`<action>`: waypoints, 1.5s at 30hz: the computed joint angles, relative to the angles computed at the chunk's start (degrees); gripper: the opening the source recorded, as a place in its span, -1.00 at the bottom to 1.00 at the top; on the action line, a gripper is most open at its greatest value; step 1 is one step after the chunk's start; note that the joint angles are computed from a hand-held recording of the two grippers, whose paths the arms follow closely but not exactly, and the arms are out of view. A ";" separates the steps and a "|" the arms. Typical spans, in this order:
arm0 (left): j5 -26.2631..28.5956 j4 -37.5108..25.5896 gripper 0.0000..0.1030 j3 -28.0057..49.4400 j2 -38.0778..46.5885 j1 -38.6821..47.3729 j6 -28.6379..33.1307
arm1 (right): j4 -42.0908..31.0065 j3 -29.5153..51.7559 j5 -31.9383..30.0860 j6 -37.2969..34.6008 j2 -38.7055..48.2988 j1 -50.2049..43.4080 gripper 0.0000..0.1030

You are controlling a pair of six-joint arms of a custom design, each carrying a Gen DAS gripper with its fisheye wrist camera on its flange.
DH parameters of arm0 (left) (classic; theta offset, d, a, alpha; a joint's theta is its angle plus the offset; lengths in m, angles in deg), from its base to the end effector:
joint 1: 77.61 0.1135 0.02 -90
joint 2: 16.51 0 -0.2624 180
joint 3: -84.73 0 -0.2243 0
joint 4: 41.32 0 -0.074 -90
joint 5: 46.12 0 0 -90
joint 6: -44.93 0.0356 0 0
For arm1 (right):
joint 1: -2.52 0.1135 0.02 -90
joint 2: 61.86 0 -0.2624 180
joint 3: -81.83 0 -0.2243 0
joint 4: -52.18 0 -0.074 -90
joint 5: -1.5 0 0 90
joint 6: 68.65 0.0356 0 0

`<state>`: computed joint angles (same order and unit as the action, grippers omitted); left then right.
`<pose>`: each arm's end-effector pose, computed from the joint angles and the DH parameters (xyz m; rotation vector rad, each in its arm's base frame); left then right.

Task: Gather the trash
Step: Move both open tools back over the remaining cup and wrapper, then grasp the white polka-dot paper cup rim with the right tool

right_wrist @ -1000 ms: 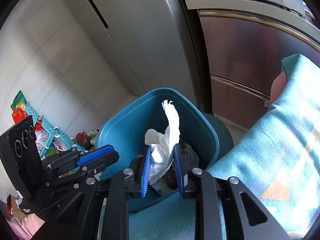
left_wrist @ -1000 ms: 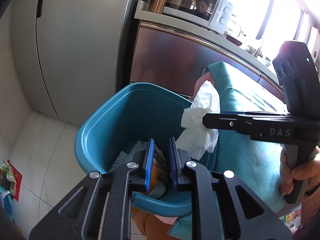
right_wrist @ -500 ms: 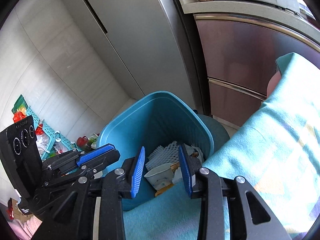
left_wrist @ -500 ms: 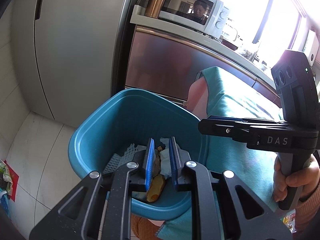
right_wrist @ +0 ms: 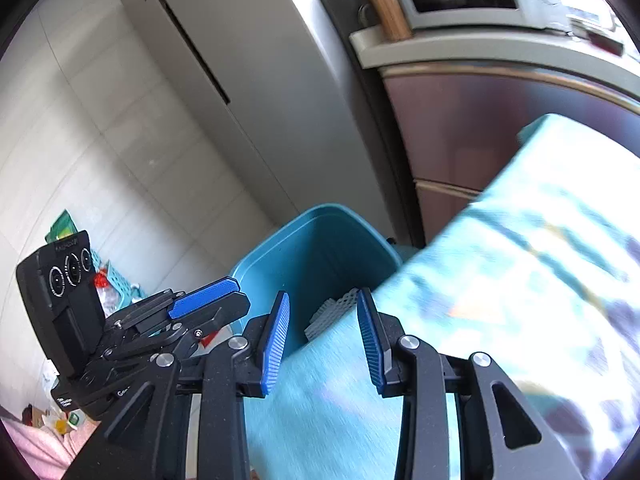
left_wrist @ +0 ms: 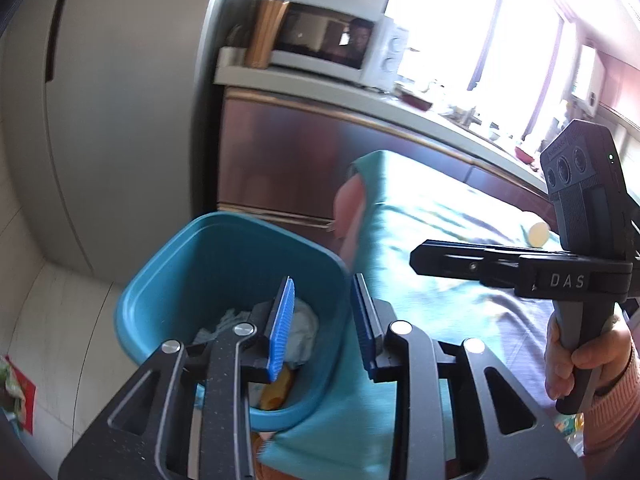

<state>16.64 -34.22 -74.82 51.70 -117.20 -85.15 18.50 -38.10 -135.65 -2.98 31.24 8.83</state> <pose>0.1287 -0.0853 0.1223 -0.2525 2.1840 -0.2364 0.2566 0.0546 0.1630 -0.8604 2.3062 0.9775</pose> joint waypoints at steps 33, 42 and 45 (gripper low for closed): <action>7.95 -8.28 -0.29 54.65 45.02 -16.31 11.07 | -29.21 43.06 -6.62 -23.06 28.31 -50.80 -0.29; 10.13 -15.30 -0.29 68.21 52.96 -16.20 12.81 | -31.41 63.54 -4.31 -15.75 42.28 -49.26 -0.29; 10.87 -17.25 -0.29 71.83 55.22 -16.01 12.91 | -30.57 68.53 -3.76 -12.77 45.99 -48.25 -0.29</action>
<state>27.52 -51.47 -2.99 106.92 -133.21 -72.24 -12.07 30.43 -139.41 -15.76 77.23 -39.42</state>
